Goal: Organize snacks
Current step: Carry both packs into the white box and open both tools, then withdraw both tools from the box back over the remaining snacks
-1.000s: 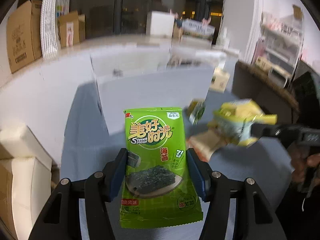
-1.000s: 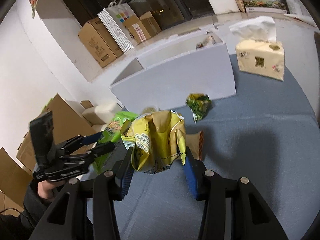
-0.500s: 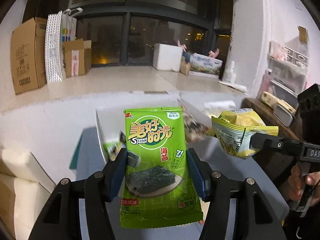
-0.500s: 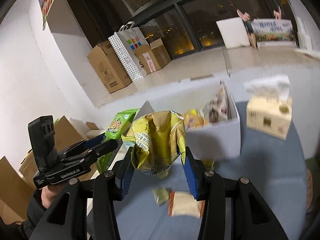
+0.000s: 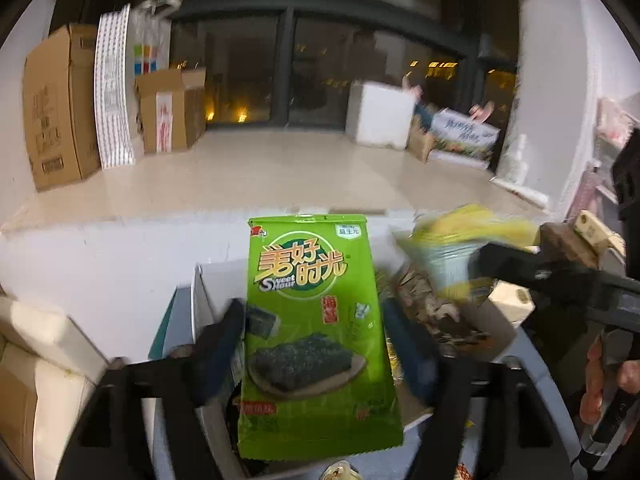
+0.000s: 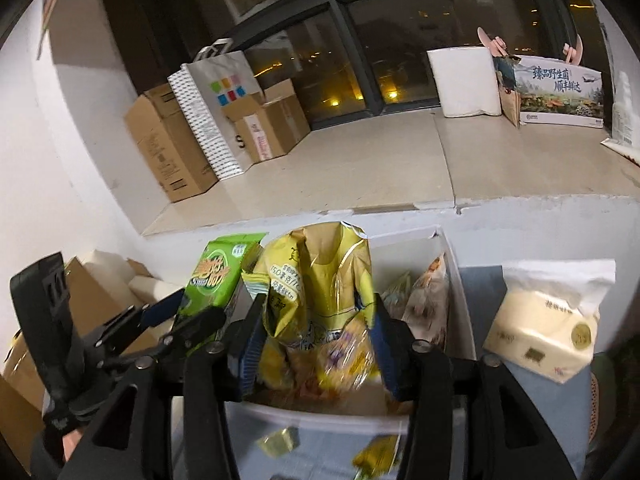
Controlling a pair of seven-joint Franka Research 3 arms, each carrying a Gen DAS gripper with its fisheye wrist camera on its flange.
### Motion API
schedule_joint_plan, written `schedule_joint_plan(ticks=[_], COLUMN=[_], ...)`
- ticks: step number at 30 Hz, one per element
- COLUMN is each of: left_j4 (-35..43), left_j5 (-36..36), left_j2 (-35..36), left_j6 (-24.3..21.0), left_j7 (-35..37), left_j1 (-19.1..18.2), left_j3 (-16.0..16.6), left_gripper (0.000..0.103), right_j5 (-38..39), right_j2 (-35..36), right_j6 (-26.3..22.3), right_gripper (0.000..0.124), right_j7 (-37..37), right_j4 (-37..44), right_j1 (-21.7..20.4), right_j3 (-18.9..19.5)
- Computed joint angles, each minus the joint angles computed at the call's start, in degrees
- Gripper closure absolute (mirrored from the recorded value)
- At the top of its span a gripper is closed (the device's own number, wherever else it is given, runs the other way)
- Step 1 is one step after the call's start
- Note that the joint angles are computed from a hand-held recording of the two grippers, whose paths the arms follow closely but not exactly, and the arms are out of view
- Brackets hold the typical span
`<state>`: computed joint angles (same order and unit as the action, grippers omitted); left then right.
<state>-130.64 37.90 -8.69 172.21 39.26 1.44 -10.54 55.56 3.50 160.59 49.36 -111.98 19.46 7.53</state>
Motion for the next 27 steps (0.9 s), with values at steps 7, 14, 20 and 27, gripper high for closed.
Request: schedule_joint_plan(ticks=[7,14,20,27], left_j4=[-2.17,-5.77,-11.81,-22.30], left_j5=[-0.11,-5.41,-5.30,-12.29], left_j2=[-0.23,-3.24,-11.27,-24.66], left_j6=[-0.01,0.64,2.52,3.71], left_j7=[-2.33,2.07,3.18,10.03], left_j1=[-0.25,-1.80,-1.48,-8.96], left_j3=[0.44,0.31,-1.51,1.96], left_gripper=[0.000,0.000,0.000,0.000], right_j5=[1.22,11.12,21.02,23.27], right_j2=[0.53,-2.56,-9.24,-17.65], right_j6=[-1.03,-2.85,-5.65,-10.33], right_gripper=[0.021,0.021,0.021,0.021], right_j7=[1.30,-5.06,-14.97,-20.64], right_j4=[-0.02,-3.14,-9.56,-19.52], right_j1=[-1.26,-1.99,-0.86,0.53], right_j3=[-0.32,-1.03,-3.16,-5.48])
